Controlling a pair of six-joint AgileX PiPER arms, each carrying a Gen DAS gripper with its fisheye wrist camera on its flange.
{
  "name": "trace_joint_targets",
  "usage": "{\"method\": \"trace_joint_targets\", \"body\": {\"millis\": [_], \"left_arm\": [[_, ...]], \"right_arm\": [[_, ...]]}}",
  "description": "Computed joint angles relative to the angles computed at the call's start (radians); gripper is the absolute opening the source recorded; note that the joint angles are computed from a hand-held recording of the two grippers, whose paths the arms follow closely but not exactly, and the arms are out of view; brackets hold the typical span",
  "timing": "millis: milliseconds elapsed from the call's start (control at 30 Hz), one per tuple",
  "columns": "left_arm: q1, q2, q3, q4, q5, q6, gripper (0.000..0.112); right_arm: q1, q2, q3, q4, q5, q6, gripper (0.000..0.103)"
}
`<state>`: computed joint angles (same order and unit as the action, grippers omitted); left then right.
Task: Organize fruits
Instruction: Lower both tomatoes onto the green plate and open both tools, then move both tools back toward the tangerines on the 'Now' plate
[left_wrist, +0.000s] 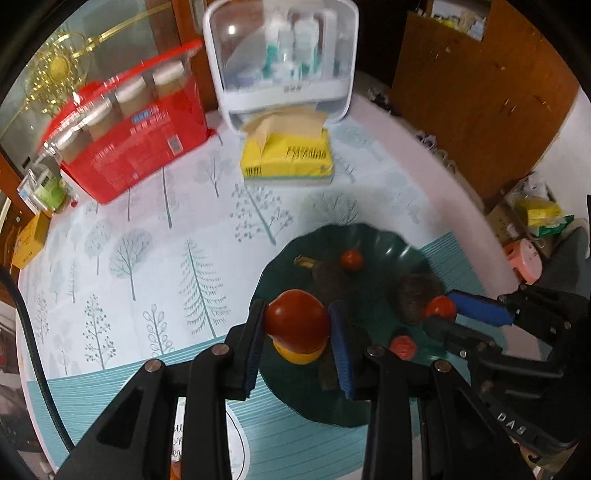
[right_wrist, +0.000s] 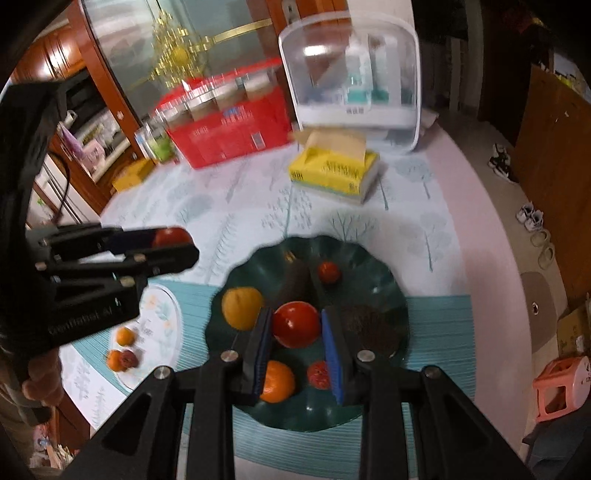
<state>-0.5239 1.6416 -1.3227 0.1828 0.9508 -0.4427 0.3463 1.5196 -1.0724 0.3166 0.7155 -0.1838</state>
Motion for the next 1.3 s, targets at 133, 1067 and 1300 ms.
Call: {"method": "trace_joint_targets", "body": {"millis": [133,1067,1300], "left_arm": [[0.020,0.100,-0.022,-0.014,-0.019,0.020,0.032],[0.094,0.100,0.064,-0.147,-0.096,0.010,0.088],[0.039,-0.074,0.177,-0.006,-0.119,-0.142,0.088]], "right_arm": [[0.005,0.080,0.002,0.015,-0.016,-0.027,0.027],[0.011,0.161,-0.007,0.062,-0.035,-0.065,0.029],[0.051,0.078,0.006,-0.003,-0.020,0.020,0.029]]}}
